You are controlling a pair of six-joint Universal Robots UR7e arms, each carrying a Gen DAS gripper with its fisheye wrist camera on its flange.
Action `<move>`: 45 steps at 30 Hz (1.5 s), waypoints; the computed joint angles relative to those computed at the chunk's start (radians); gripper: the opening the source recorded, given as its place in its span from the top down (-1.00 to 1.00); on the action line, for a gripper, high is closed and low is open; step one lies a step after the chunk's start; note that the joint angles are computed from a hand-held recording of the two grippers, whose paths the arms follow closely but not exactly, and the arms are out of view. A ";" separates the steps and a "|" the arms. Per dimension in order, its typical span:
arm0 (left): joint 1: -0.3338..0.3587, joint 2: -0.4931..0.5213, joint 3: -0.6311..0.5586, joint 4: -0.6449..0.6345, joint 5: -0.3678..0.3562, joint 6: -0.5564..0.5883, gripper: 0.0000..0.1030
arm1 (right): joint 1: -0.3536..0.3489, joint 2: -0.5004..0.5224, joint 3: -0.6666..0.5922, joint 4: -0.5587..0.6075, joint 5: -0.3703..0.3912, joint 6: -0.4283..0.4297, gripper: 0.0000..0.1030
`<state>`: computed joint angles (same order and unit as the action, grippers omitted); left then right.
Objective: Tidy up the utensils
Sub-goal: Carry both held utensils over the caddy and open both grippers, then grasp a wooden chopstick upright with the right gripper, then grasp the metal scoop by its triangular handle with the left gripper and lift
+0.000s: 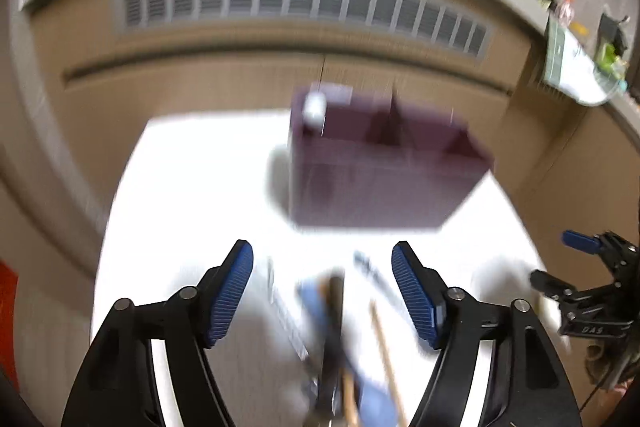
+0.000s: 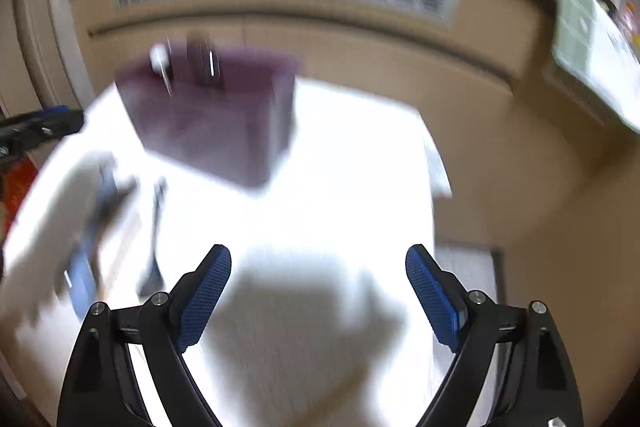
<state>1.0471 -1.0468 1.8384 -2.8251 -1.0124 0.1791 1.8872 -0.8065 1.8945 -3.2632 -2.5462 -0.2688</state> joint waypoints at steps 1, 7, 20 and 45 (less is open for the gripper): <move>0.003 -0.012 0.023 0.005 0.007 -0.016 -0.44 | 0.002 -0.011 0.031 0.027 -0.022 0.052 -0.74; 0.023 -0.109 0.183 0.039 0.001 -0.142 -0.46 | -0.014 -0.070 0.194 0.052 0.058 0.286 -0.36; 0.033 -0.176 0.254 0.073 -0.073 -0.137 -0.58 | 0.000 0.094 0.012 0.022 0.191 0.124 0.79; 0.073 0.085 -0.194 0.312 0.038 -0.293 0.26 | -0.043 0.095 0.009 -0.128 0.254 0.047 0.88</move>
